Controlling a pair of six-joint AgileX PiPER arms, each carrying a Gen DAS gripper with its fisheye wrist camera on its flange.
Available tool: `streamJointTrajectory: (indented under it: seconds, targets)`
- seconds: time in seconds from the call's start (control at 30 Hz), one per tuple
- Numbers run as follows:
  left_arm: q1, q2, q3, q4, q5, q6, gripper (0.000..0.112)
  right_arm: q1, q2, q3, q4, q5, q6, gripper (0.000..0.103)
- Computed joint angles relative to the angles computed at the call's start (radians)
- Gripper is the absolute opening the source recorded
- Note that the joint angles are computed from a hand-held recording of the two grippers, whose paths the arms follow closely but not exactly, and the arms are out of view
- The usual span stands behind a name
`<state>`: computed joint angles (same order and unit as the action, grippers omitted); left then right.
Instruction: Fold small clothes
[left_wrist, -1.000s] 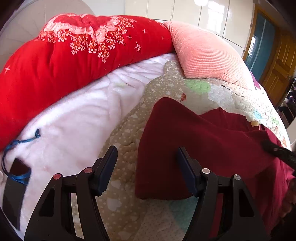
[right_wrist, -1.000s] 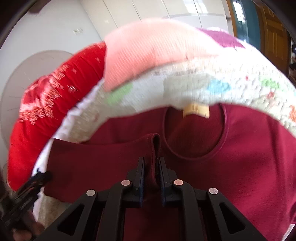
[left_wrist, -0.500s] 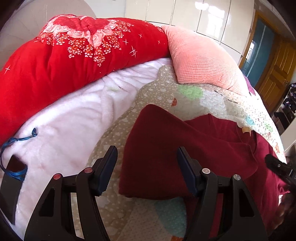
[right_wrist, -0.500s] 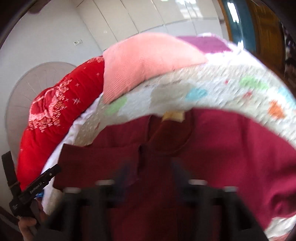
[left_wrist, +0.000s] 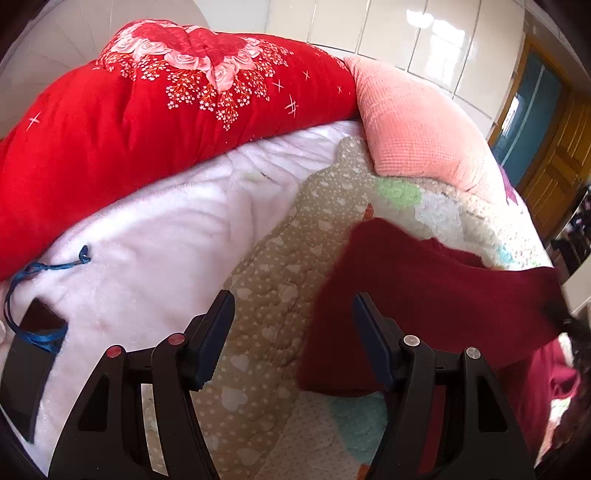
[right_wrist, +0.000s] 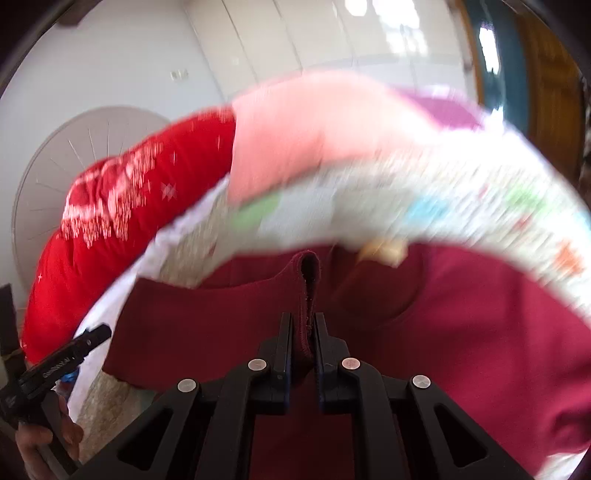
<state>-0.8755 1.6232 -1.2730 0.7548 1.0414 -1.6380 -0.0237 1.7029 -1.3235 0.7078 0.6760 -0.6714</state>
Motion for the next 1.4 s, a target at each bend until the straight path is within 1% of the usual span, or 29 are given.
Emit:
streamJointTrajectory:
  seconds: [0.07,0.17,0.27,0.3,0.37,0.5,0.6,0.63,0.67,0.7,0.73,0.77,0.8,0.83,0.87,0.9,0.93,0.97,1.0,1.03,1.07,1.13,1.17,1.2,1.23,1.27,1.33,1.37,1.4]
  targets:
    - [-0.003,-0.011,0.007,0.008,-0.011,-0.024,0.066,-0.055,-0.043,-0.006,0.018,0.001,-0.028,0.009]
    - [-0.006,0.004,-0.014,-0.004,-0.025,-0.018,0.066,-0.127,-0.063,-0.042,-0.037,-0.010,0.011,0.009]
    - [-0.019,0.039,-0.064,-0.019,-0.022,0.017,0.066,-0.155,-0.037,-0.060,-0.179,-0.019,0.120,0.009]
    - [-0.029,0.055,-0.087,-0.017,-0.016,0.029,0.066,-0.164,-0.024,-0.058,-0.205,-0.019,0.138,0.009]
    - [-0.041,0.078,-0.116,-0.018,-0.016,0.046,0.066,-0.193,0.005,-0.058,-0.211,-0.005,0.142,0.009]
    - [-0.054,0.147,-0.189,-0.068,-0.032,0.139,0.066,-0.221,0.040,-0.065,-0.198,0.009,0.136,0.009]
    - [-0.077,0.215,-0.249,-0.086,0.014,0.200,0.066,-0.228,0.033,-0.070,-0.191,0.003,0.126,0.009]
    - [-0.086,0.250,-0.278,-0.092,0.056,0.220,0.066,-0.222,0.023,-0.061,-0.212,-0.012,0.140,0.009]
    - [-0.086,0.267,-0.289,-0.103,0.076,0.234,0.066,-0.210,0.017,-0.046,-0.271,-0.042,0.178,0.009]
    - [-0.081,0.290,-0.299,-0.129,0.094,0.258,0.067,-0.196,0.024,-0.051,-0.347,-0.053,0.233,0.009]
    - [-0.075,0.288,-0.280,-0.139,0.077,0.256,0.067,-0.180,0.037,-0.070,-0.429,-0.037,0.302,0.009]
    - [-0.072,0.267,-0.235,-0.138,0.035,0.231,0.068,-0.169,0.081,-0.119,-0.512,0.019,0.362,0.010]
    - [-0.067,0.235,-0.179,-0.129,-0.018,0.188,0.068,-0.162,0.105,-0.151,-0.556,0.060,0.399,0.013]
    - [-0.059,0.211,-0.141,-0.134,-0.057,0.167,0.068,-0.164,0.105,-0.154,-0.559,0.067,0.408,0.017]
    - [-0.052,0.196,-0.116,-0.140,-0.085,0.157,0.068,-0.171,0.076,-0.125,-0.526,0.033,0.389,0.019]
    - [-0.044,0.177,-0.086,-0.144,-0.121,0.141,0.068,-0.171,0.045,-0.101,-0.487,0.006,0.361,0.025]
    - [-0.045,0.170,-0.073,-0.142,-0.135,0.127,0.068,-0.168,0.021,-0.092,-0.413,0.001,0.302,0.031]
    - [-0.047,0.165,-0.064,-0.138,-0.144,0.115,0.068,-0.167,0.011,-0.092,-0.317,0.014,0.218,0.034]
    - [-0.052,0.162,-0.057,-0.128,-0.147,0.102,0.068,-0.163,0.012,-0.107,-0.217,0.049,0.129,0.039]
    - [-0.058,0.162,-0.056,-0.119,-0.144,0.094,0.068,-0.151,0.025,-0.136,-0.131,0.102,0.049,0.041]
    - [-0.064,0.165,-0.061,-0.114,-0.138,0.092,0.068,-0.124,0.059,-0.187,-0.067,0.179,-0.009,0.042]
    - [-0.068,0.163,-0.055,-0.100,-0.147,0.084,0.068,-0.056,0.135,-0.282,-0.034,0.278,-0.042,0.042]
    - [-0.068,0.156,-0.041,-0.093,-0.160,0.073,0.068,-0.001,0.181,-0.334,-0.052,0.295,-0.047,0.042]
    - [-0.066,0.147,-0.024,-0.086,-0.181,0.062,0.068,0.042,0.209,-0.364,-0.087,0.285,-0.044,0.042]
    - [-0.062,0.133,0.005,-0.073,-0.215,0.042,0.068,0.102,0.248,-0.404,-0.155,0.263,-0.033,0.042]
    - [-0.058,0.124,0.024,-0.063,-0.239,0.031,0.068,0.136,0.284,-0.443,-0.196,0.263,-0.028,0.042]
    - [-0.044,0.105,0.065,-0.044,-0.297,0.007,0.069,0.177,0.378,-0.561,-0.250,0.320,-0.028,0.044]
    - [-0.041,0.102,0.071,-0.040,-0.308,0.004,0.069,0.197,0.423,-0.612,-0.293,0.340,-0.021,0.044]
    - [-0.037,0.102,0.072,-0.037,-0.313,0.007,0.069,0.217,0.451,-0.638,-0.350,0.334,-0.004,0.045]
